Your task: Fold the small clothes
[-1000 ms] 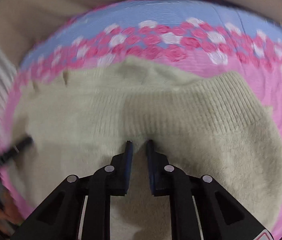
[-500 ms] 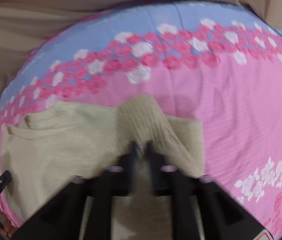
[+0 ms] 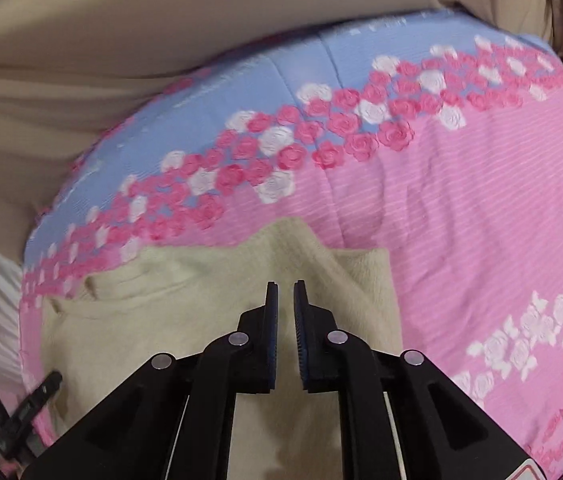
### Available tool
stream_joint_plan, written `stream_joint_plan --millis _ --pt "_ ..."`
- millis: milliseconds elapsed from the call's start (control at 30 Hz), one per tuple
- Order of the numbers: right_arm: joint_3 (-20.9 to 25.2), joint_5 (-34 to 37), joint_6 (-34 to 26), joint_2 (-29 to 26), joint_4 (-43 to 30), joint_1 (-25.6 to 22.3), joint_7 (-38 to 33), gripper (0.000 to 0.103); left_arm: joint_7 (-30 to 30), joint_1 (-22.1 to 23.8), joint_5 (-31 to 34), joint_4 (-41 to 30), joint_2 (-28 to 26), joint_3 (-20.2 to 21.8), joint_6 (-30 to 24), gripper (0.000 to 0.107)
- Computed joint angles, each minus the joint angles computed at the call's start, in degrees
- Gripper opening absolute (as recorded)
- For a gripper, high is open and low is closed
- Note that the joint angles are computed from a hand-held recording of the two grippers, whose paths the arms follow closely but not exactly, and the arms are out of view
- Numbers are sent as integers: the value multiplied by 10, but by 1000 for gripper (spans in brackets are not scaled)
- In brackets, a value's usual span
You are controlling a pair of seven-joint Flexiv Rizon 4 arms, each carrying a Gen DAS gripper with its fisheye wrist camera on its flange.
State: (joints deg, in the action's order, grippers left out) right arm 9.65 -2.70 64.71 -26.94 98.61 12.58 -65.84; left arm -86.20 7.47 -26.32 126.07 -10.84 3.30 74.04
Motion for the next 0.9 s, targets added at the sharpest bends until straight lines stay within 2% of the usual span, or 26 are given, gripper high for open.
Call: stream_joint_plan --millis 100,133,167,233,267,333,367,400,467,500,567,600,633,667,700,733,800,833,867,900 --pt "-28 -59 -7 36 54 27 16 19 24 18 -75 29 19 -9 -4 74" --pt "-30 -64 -13 44 67 26 25 25 51 22 -125 49 32 -18 12 74" --pt "-31 -61 -19 56 84 23 39 31 61 20 -147 67 45 -15 28 74" --pt "-32 -57 -14 78 118 14 58 39 33 16 -108 89 67 15 34 75" --pt "-32 -56 -9 90 139 10 68 49 36 19 -110 104 80 24 32 75" --pt "-8 -10 -15 102 159 -15 45 59 36 25 -114 122 98 40 9 77" --pt "6 20 -24 101 159 -27 25 59 40 28 -127 130 105 45 -5 77" --pt "17 47 -36 98 155 -35 6 57 60 25 -170 142 111 46 -12 77" --pt "28 79 -48 90 146 -39 -23 27 72 18 -207 151 112 43 -13 77" --pt "20 69 -40 93 149 -29 -13 26 71 17 -203 148 107 42 -19 75" --pt "8 50 -17 104 155 -13 8 20 52 20 -157 137 95 44 -29 58" --pt "-3 28 3 111 162 -4 23 19 31 23 -115 128 85 47 -35 54" --pt "-14 3 14 113 166 3 37 12 19 25 -99 126 79 47 -31 54" --pt "-18 -8 4 110 162 2 38 13 11 25 -92 126 75 45 -22 54" --pt "-15 -6 -32 96 148 -4 29 14 2 26 -77 123 74 46 -24 54" --pt "-12 -3 -59 85 138 -9 19 20 -9 28 -54 117 73 48 -31 55" --pt "-18 -5 -36 96 156 -9 39 21 -16 34 -37 108 75 50 -53 57" --pt "-27 -26 -19 110 169 0 69 23 -11 35 -51 108 79 47 -58 60" --pt "-41 -62 -3 123 183 13 103 27 11 35 -103 117 87 41 -55 63" --pt "-55 -110 26 136 199 27 139 31 35 31 -149 127 93 37 -44 72"
